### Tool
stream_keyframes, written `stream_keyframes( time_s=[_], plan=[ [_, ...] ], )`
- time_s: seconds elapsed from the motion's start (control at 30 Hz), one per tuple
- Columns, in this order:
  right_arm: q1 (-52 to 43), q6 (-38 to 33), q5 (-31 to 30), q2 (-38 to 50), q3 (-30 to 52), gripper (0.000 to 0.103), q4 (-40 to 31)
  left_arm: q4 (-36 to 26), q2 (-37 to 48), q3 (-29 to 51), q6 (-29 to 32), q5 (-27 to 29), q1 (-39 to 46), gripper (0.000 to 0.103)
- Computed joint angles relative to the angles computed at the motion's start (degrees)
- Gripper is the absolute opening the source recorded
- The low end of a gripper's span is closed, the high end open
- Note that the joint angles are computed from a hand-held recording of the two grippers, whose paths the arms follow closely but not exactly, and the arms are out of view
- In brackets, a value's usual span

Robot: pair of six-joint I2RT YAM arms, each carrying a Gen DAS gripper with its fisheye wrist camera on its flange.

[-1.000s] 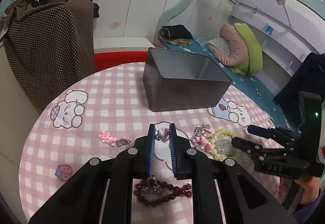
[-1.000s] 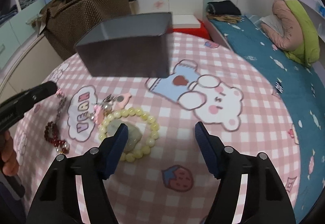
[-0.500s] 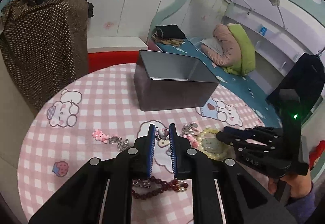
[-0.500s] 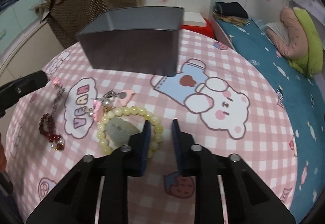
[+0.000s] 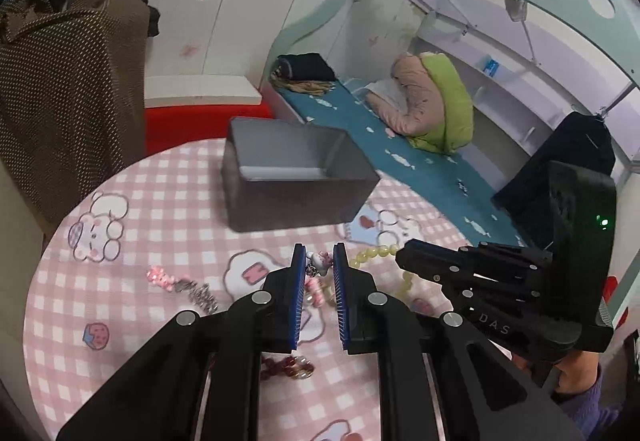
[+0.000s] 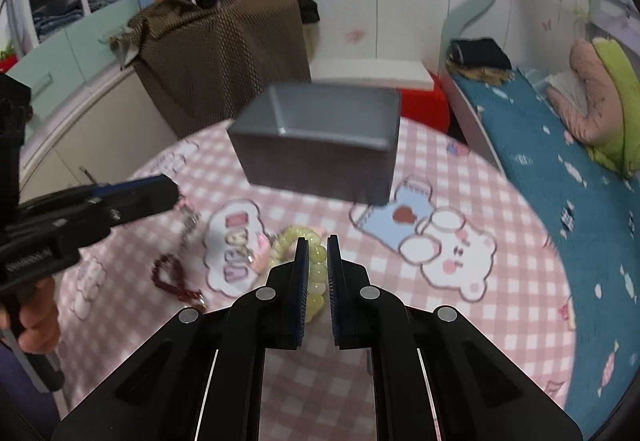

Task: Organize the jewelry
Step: 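Close the right tool on the yellow bead bracelet and lift it, then lower the bracelet into the grey metal box and open the right tool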

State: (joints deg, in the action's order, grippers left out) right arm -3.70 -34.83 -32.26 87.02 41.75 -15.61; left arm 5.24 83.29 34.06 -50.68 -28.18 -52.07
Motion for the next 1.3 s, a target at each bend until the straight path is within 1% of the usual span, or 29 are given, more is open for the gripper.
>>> stream_keyframes(
  time_s=[0.13,0.23,0.33,0.4,0.53,0.57,0.63,0.7,0.77,0.93,0.97,1.07,1.17,1.2,1.27,1.3],
  plan=[
    [-0.45,0.51,-1.69,-3.22,2.24,0.01,-2.11,-1.46,0.16,2.8,2.94,1.29,1.57,0.012],
    [-0.59,1.6,-2.72,-3.84,5.06,0.01,-2.76,-2.65,0.98,5.58,5.28,2.96,3.85,0.013],
    [-0.13,3.32,-3.62,-2.8,8.92,0.01,-3.53,-2.24,1.66,7.89,8.27,6.64,7.65,0.013],
    [0.64,5.65,-3.89,-1.34,11.83,0.01,-2.9,-2.88,2.83,9.78,9.04,8.69,10.09,0.013],
    [2.4,10.26,-3.6,1.31,15.99,0.01,-0.25,-4.41,5.5,14.13,10.72,11.38,14.7,0.013],
    [3.15,11.46,-3.03,2.61,17.2,0.01,0.59,-4.38,6.77,15.28,11.17,13.24,16.49,0.013],
    [4.3,13.06,-1.94,4.82,18.37,0.01,2.31,-4.79,8.97,17.08,11.07,15.07,18.58,0.013],
    [5.79,13.88,-0.43,8.8,20.72,0.01,2.67,-5.38,12.17,19.12,10.67,18.15,20.83,0.013],
    [6.88,14.23,0.61,12.24,22.38,0.01,2.75,-6.36,15.23,20.88,10.32,19.51,22.18,0.013],
    [8.43,14.55,2.3,17.68,23.85,0.01,3.29,-5.48,19.83,21.97,8.96,23.34,24.77,0.013],
    [8.55,14.58,2.45,19.16,24.72,0.01,2.67,-5.42,20.26,22.05,8.65,23.47,24.94,0.013],
    [8.51,14.9,2.78,20.71,24.26,0.01,3.64,-5.69,21.8,23.07,7.64,24.36,25.51,0.013],
    [8.17,14.52,2.72,21.57,23.26,0.01,4.46,-6.11,22.43,23.95,7.47,23.88,25.36,0.013],
    [8.13,14.43,2.96,21.79,23.05,0.01,4.56,-6.12,22.49,23.99,7.19,23.79,25.22,0.015],
    [7.81,14.25,3.2,22.08,22.46,0.012,4.81,-5.01,22.14,23.31,7.24,24.49,25.08,0.024],
    [7.56,14.21,3.02,22.37,22.64,0.012,4.37,-4.88,21.95,23.3,7.27,24.77,24.93,0.032]
  ],
)
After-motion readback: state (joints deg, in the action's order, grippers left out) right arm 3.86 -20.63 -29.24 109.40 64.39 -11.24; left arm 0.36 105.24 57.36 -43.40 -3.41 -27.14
